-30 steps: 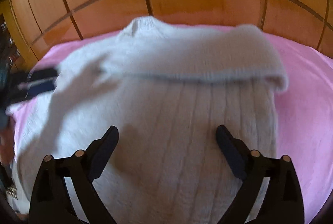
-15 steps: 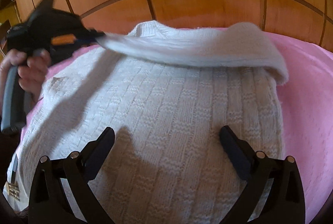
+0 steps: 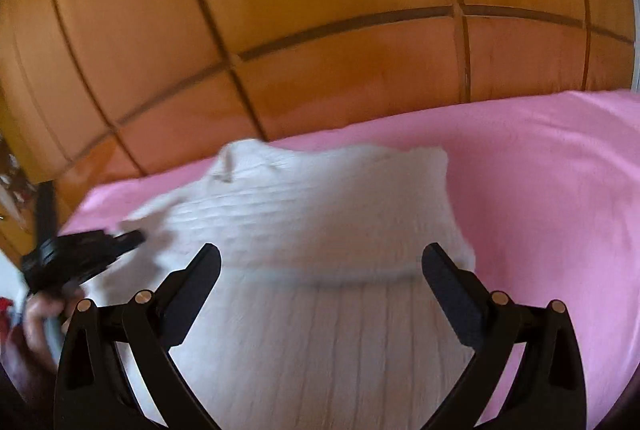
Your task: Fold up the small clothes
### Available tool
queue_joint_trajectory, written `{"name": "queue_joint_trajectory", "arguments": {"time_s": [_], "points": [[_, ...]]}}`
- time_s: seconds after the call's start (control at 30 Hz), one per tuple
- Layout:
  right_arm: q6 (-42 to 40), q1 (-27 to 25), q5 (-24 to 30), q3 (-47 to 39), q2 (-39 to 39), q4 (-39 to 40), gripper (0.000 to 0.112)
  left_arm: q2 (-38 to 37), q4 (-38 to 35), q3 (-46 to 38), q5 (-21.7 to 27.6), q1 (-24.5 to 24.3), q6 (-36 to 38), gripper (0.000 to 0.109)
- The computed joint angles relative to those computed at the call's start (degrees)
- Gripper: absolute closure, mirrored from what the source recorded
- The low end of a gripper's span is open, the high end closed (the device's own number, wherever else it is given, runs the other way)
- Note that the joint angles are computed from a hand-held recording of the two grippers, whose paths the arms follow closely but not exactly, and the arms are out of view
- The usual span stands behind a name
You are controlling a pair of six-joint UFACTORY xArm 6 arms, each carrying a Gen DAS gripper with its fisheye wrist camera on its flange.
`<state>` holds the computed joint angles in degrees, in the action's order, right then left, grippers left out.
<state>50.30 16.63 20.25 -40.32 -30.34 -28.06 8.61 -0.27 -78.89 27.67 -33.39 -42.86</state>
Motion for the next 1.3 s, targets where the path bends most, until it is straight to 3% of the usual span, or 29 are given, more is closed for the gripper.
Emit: {"name": "queue_joint_trajectory", "arguments": {"time_s": [0.1, 0.23, 0.37, 0.53, 0.6, 0.73, 0.8, 0.83, 0.97, 1.2, 1.3], "points": [[-0.60, 2.03, 8.62, -5.30, 7.30, -1.18, 0.012, 0.45, 4.53, 0.06, 2.88, -0.08, -2.49, 0.103], [5.77, 4.31, 13.26, -7.19, 9.95, -10.61, 0.012, -1.52, 9.89, 3.80, 1.28, -0.19, -5.18, 0.100], [5.64, 4.76, 14.50, -8.17, 10.51, -11.09, 0.011, -4.01, 13.38, 6.70, 0.91, 0.11, -8.59, 0.088], [6.94, 4.62, 14.66, -8.16, 10.54, -12.91, 0.011, -8.85, 20.67, 10.15, 3.47, 0.00, -15.13, 0.085], [8.87, 5.37, 15.00, -7.89, 10.71, -14.43, 0.011, -12.71, 22.36, 14.63, 0.95, 0.75, -18.08, 0.061], [10.91, 6.47, 16.92, -8.29, 10.89, -16.96, 0.011, -21.26, 24.35, 24.12, -4.78, 2.80, -24.42, 0.055], [11.65, 7.35, 18.71, -8.96, 11.31, -18.31, 0.011, -25.42, 28.50, 27.61, -4.67, 3.81, -29.88, 0.041], [12.30, 7.90, 19.65, -9.21, 11.44, -19.49, 0.011, -27.54, 30.22, 29.45, -4.68, 4.54, -32.63, 0.040], [11.31, 7.35, 19.00, -9.05, 11.36, -18.41, 0.011, -36.80, 21.17, 38.64, -6.61, 9.90, -30.63, 0.040], [11.45, 7.38, 19.23, -8.95, 11.11, -18.77, 0.011, -53.87, 0.90, 53.14, -6.87, 25.02, -21.91, 0.043], [11.67, 7.66, 19.73, -9.07, 11.11, -19.19, 0.011, -56.08, 0.39, 53.94, -4.69, 30.67, -21.77, 0.050]]}}
